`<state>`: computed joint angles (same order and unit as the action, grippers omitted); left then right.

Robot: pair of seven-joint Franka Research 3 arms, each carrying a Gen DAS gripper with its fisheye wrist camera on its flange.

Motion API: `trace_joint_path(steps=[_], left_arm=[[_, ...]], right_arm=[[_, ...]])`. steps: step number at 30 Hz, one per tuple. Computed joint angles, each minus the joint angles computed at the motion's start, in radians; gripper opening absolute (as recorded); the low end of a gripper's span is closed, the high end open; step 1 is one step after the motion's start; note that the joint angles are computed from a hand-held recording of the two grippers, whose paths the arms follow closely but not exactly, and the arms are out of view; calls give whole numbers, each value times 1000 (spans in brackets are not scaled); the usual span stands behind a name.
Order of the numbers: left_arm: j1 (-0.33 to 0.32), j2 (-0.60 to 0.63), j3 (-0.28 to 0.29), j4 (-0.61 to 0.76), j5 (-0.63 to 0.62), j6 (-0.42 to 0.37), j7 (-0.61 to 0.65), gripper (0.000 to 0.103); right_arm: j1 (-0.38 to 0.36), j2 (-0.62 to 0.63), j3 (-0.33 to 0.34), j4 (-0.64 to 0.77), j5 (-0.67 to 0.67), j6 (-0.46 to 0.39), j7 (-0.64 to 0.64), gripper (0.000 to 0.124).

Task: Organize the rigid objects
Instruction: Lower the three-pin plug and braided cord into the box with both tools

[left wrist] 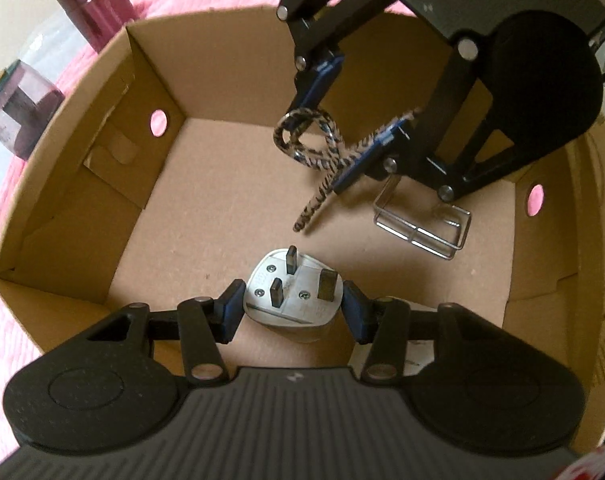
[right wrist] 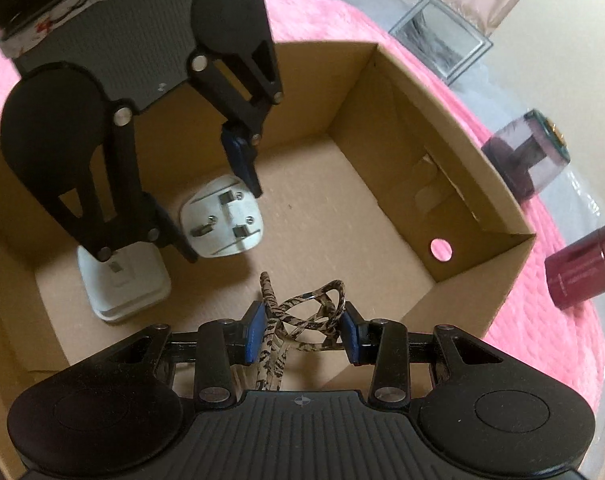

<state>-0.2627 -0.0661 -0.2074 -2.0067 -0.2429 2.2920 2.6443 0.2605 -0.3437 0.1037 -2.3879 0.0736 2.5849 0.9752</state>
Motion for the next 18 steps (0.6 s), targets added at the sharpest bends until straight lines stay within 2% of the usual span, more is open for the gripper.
trace_joint_path(steps=[5, 15, 18], left_arm=[[2, 28, -8, 24, 27, -19, -19, 46], [-2, 63, -29, 55, 165, -41, -93, 45], [-1, 65, -30, 56, 161, -39, -95, 44]], right_arm=[[0, 20, -2, 18, -5, -25, -5, 36], [5, 40, -4, 30, -2, -33, -7, 36], [6, 42, -6, 29, 3, -32, -12, 36]])
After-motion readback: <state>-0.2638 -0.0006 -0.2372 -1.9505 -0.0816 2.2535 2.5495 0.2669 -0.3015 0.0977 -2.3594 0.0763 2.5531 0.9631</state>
